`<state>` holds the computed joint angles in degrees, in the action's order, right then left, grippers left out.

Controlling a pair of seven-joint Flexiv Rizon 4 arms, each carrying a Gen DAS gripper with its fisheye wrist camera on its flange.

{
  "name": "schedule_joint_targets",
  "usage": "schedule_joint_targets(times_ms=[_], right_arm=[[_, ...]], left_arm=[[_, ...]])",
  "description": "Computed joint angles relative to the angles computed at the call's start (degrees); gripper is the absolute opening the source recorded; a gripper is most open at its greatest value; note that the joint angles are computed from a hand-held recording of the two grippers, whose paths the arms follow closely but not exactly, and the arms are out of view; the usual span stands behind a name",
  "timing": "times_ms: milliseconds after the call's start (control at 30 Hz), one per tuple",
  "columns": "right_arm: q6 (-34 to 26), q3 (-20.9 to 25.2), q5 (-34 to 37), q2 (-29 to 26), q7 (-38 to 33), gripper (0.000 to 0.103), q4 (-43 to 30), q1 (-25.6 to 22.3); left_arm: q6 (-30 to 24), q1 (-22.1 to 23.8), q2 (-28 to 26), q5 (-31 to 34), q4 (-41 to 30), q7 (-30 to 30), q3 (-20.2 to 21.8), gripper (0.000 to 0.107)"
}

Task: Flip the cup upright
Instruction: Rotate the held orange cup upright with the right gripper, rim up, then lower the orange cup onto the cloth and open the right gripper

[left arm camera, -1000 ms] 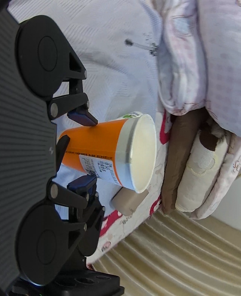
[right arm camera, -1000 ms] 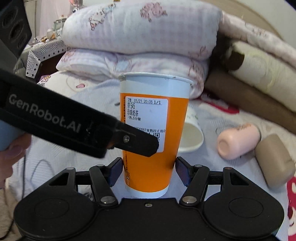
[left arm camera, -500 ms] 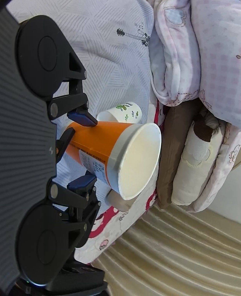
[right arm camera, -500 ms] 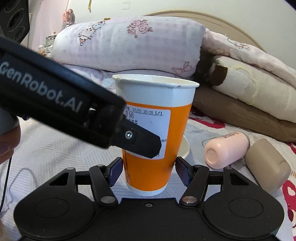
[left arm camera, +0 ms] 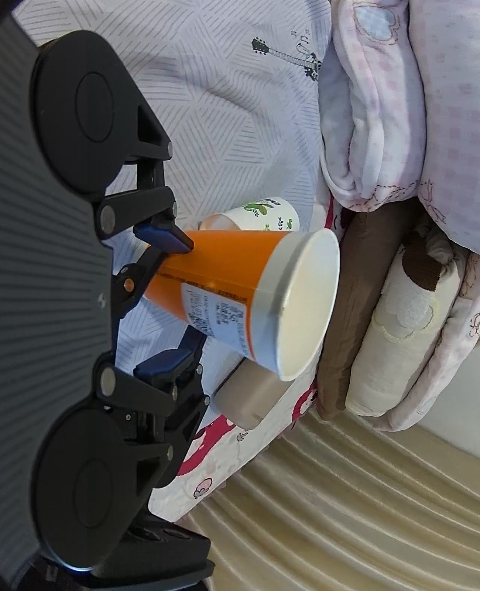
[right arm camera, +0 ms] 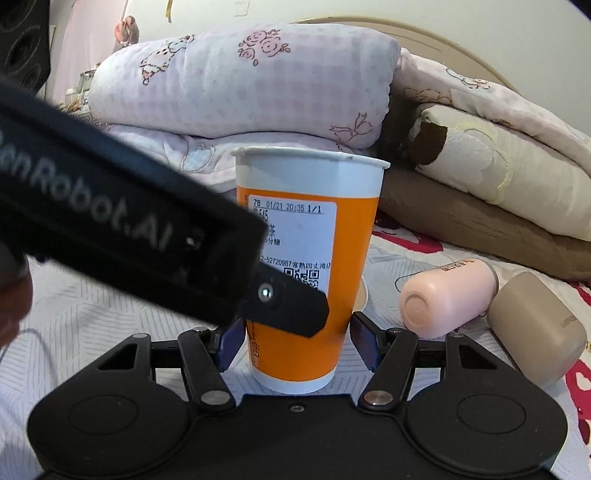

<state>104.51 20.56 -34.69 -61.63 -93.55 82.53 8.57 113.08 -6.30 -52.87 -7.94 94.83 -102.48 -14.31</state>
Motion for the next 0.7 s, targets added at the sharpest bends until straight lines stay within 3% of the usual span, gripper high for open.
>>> schedule_joint_targets(times_ms=[233,600,700], right_arm=[[1.36,0.32,-0.95,0.42,-0.31,0.068,2.29,-1.33],[0.62,1.89,-2.31,0.39,0.19,0.068,2.71,-2.46],[-0.28,3.03,-2.74,0.28,-0.30,0.075,2.48,-3.29]], left_arm=[[-0.93,1.16,0.94,1.16,1.13,0.07,-1.41,0.056],[-1.73,-0.36,1.53,-1.01,1.45,0.09,0.55,0.056],[-2.96,-1.75,2.00,-2.06,1.43,0.51,2.20,0.059]])
